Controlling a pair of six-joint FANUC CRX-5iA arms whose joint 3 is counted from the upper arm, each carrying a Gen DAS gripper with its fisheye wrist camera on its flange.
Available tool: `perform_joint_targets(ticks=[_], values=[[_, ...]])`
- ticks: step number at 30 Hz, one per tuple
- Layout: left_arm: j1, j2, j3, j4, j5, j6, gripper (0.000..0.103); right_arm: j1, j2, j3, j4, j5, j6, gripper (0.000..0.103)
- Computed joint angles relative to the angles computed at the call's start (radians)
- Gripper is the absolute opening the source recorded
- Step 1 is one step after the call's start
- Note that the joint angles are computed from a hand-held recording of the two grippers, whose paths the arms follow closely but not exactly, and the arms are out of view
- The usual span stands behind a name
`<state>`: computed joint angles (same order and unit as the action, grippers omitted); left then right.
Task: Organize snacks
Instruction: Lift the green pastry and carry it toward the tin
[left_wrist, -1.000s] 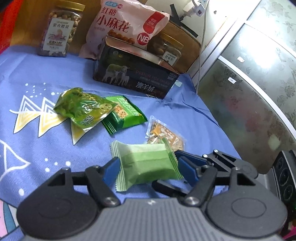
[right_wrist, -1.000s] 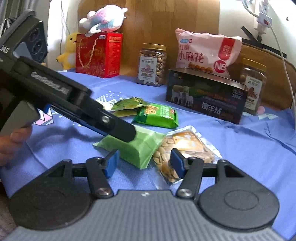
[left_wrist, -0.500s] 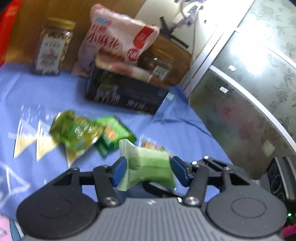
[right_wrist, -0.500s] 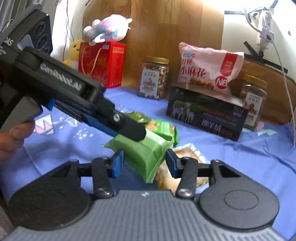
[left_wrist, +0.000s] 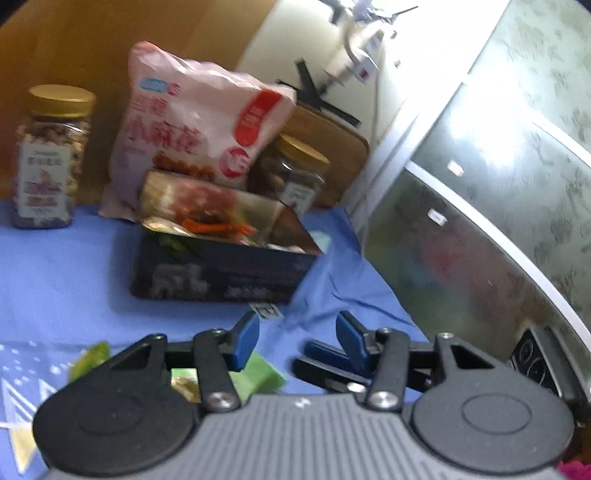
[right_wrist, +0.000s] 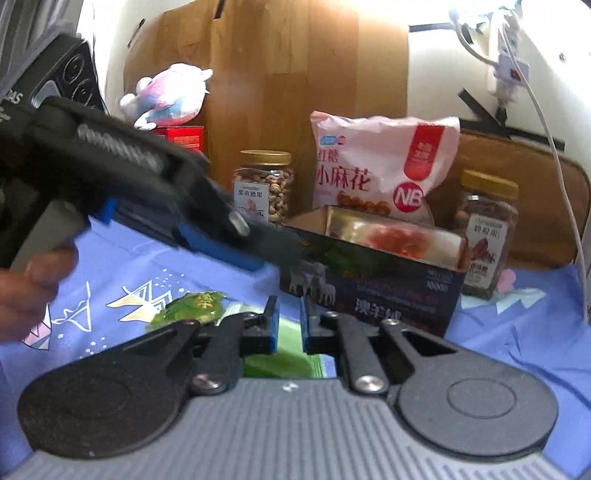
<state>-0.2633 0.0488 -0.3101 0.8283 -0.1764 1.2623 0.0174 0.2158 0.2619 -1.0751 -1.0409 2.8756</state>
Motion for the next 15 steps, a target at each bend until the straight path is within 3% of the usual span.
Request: perform_joint_targets(ticks=[2, 3, 5, 6, 9, 11, 13, 15], values=[[0.032, -0.010, 0.006, -0.105, -0.035, 0.118, 0.048, -0.011, 0.011, 0.005, 0.007, -0.004, -0.020, 0.026], [0.037, -0.012, -0.008, -0.080, -0.042, 0.111, 0.048, -0.011, 0.016, 0.006, 0.018, -0.001, -0.037, 0.030], [0.039, -0.007, -0.031, 0.005, -0.059, 0.063, 0.052, -0.011, 0.037, 0.022, 0.035, -0.025, -0.073, 0.052], [0.043, 0.000, -0.029, 0.005, -0.073, 0.071, 0.055, -0.009, 0.047, 0.031, 0.042, -0.036, -0.089, 0.057], [0.049, 0.036, 0.001, -0.010, -0.116, 0.099, 0.055, 0.013, 0.067, 0.050, 0.082, -0.041, -0.105, 0.064], [0.045, 0.061, 0.011, 0.041, -0.149, 0.061, 0.057, 0.028, 0.092, 0.079, 0.117, -0.061, -0.104, 0.078], [0.053, 0.089, 0.060, -0.061, -0.189, 0.153, 0.062, 0.046, 0.107, 0.090, 0.149, -0.044, -0.099, 0.083], [0.048, 0.101, 0.074, -0.093, -0.180, 0.169, 0.063, 0.060, 0.144, 0.137, 0.190, -0.077, -0.146, 0.082]])
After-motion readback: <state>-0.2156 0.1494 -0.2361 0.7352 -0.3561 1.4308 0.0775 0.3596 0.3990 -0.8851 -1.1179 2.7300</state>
